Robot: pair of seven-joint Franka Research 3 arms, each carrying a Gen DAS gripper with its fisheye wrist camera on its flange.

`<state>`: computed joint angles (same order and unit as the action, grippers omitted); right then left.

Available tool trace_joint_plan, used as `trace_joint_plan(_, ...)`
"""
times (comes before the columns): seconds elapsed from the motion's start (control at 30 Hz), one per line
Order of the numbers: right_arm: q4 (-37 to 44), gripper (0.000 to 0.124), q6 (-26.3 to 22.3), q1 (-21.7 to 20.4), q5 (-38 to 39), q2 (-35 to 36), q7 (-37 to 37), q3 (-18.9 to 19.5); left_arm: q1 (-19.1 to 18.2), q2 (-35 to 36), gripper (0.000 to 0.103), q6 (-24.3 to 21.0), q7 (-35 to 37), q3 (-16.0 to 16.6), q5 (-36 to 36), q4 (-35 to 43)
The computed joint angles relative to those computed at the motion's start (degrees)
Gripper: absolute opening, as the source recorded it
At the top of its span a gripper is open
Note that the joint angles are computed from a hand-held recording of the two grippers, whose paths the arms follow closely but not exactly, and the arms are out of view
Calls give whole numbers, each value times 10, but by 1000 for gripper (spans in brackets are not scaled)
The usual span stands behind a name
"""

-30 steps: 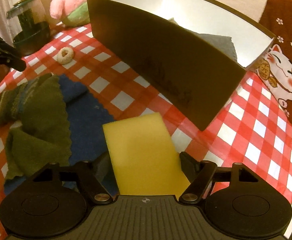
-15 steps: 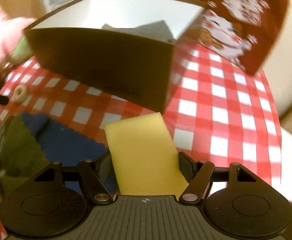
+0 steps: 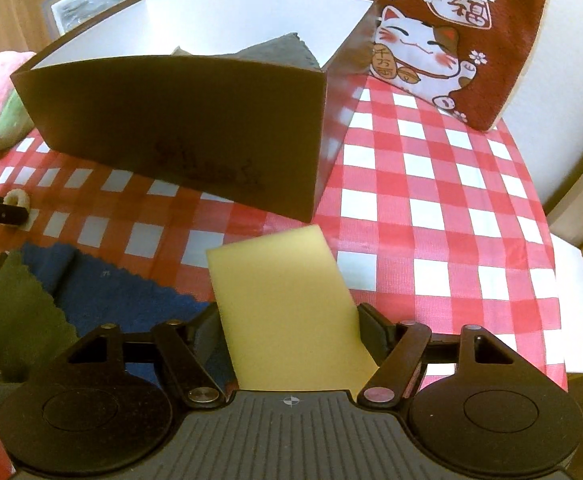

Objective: Organize soft objects
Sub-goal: 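Grasp the yellow sponge with the right tool while the left tool grasps the cream knitted ring, then carry the sponge with the right tool while the left tool carries the ring to the box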

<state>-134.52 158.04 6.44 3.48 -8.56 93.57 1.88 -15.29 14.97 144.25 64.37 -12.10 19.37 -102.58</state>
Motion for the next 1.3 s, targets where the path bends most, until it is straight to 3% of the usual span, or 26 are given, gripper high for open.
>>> trace_joint_plan(0.17,1,71,0,0,-4,2,3,1,8,-7,22,20,21,-8,-24,-15)
trace_joint_plan(0.23,2,72,0,1,-5,3,0,0,9,-13,18,24,31,-11,-34,-23)
trace_joint_plan(0.37,4,72,-1,2,-5,5,-6,-1,10,-27,18,31,51,-18,-61,-42)
trace_joint_plan(0.7,11,73,-8,6,12,12,-44,-6,-2,-19,23,-1,26,-12,-50,-21)
trace_joint_plan(1.3,-3,69,17,5,5,8,-82,-2,-4,-10,17,-23,24,-12,-45,-4)
